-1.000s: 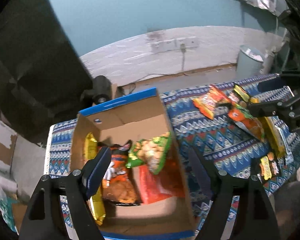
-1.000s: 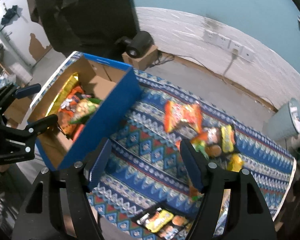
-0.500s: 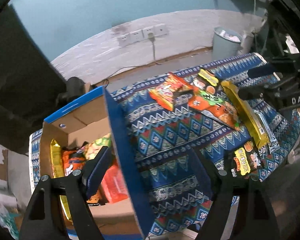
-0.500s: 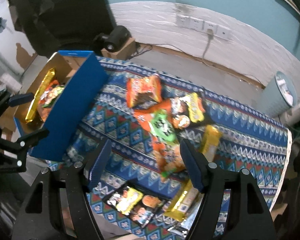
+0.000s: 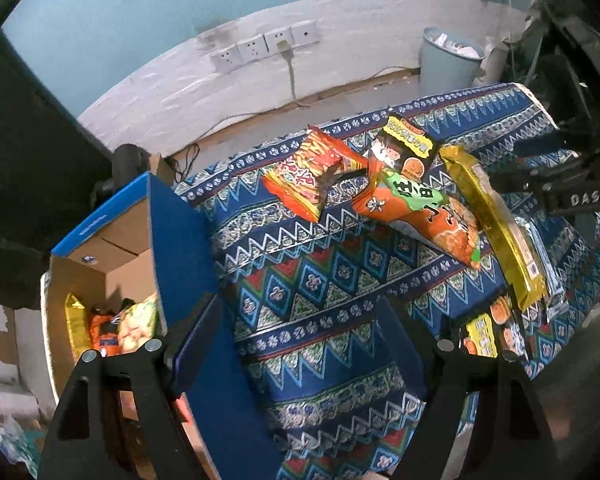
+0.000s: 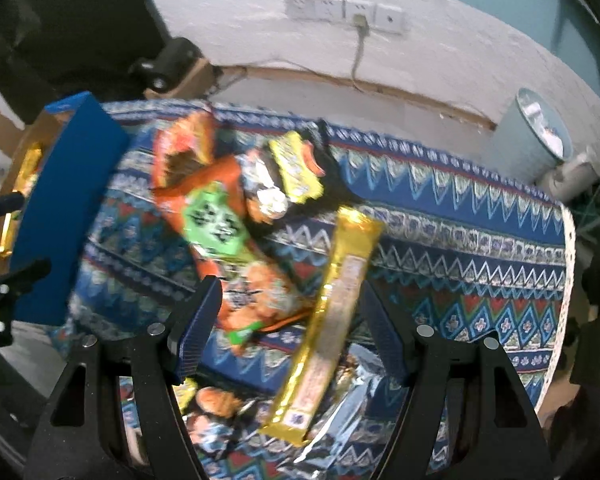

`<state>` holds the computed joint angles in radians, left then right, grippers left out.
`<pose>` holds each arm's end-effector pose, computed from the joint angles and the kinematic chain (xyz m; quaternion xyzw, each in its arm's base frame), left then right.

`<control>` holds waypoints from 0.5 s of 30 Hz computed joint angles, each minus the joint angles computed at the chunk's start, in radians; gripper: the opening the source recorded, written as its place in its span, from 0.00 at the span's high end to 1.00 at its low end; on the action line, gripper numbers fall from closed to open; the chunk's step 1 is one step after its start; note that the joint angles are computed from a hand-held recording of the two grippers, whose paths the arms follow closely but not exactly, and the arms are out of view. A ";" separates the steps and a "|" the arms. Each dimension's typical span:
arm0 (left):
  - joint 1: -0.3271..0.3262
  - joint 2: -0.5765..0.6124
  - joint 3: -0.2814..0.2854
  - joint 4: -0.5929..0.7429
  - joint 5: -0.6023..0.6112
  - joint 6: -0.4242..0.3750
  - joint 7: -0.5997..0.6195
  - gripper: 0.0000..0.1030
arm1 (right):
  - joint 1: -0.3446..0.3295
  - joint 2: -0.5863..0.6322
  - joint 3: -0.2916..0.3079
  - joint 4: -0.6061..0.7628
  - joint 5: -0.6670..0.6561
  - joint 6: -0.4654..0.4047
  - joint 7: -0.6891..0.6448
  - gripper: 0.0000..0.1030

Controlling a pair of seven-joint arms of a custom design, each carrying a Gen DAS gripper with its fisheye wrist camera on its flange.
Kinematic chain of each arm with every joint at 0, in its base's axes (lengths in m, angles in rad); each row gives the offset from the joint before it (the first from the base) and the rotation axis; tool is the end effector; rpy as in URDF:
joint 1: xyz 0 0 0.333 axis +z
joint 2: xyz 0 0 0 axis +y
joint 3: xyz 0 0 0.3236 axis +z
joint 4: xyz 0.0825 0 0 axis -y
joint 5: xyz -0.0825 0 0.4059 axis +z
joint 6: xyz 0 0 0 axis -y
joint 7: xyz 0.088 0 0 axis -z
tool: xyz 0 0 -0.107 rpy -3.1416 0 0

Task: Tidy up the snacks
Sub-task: 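Move both open tools away from the box over the remaining snack pile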

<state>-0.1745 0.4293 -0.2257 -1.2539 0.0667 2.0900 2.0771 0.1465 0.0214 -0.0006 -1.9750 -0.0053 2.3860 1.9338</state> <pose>0.6996 -0.2521 0.5718 -0.3276 0.9218 -0.1472 0.1460 0.6087 0.0894 0.4968 -0.6157 0.7638 -0.0999 0.1658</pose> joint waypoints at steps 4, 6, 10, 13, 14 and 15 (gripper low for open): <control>-0.029 0.055 0.006 0.049 0.032 -0.014 -0.034 0.21 | -0.008 0.040 -0.011 0.015 0.003 -0.013 -0.003 0.30; -0.042 0.081 0.010 0.070 0.051 -0.017 -0.047 0.21 | -0.010 0.057 -0.015 0.021 0.001 -0.018 -0.004 0.30; -0.067 0.148 0.016 0.145 0.078 -0.058 -0.067 0.21 | -0.009 0.095 -0.024 0.047 -0.015 -0.031 0.000 0.30; -0.076 0.190 0.015 0.200 0.078 -0.098 -0.076 0.21 | -0.003 0.116 -0.029 0.062 -0.041 -0.044 0.013 0.30; -0.079 0.200 0.016 0.215 0.077 -0.107 -0.079 0.21 | -0.001 0.123 -0.030 0.066 -0.048 -0.050 0.012 0.30; -0.081 0.209 0.015 0.225 0.076 -0.114 -0.082 0.21 | 0.001 0.130 -0.031 0.073 -0.053 -0.057 0.012 0.30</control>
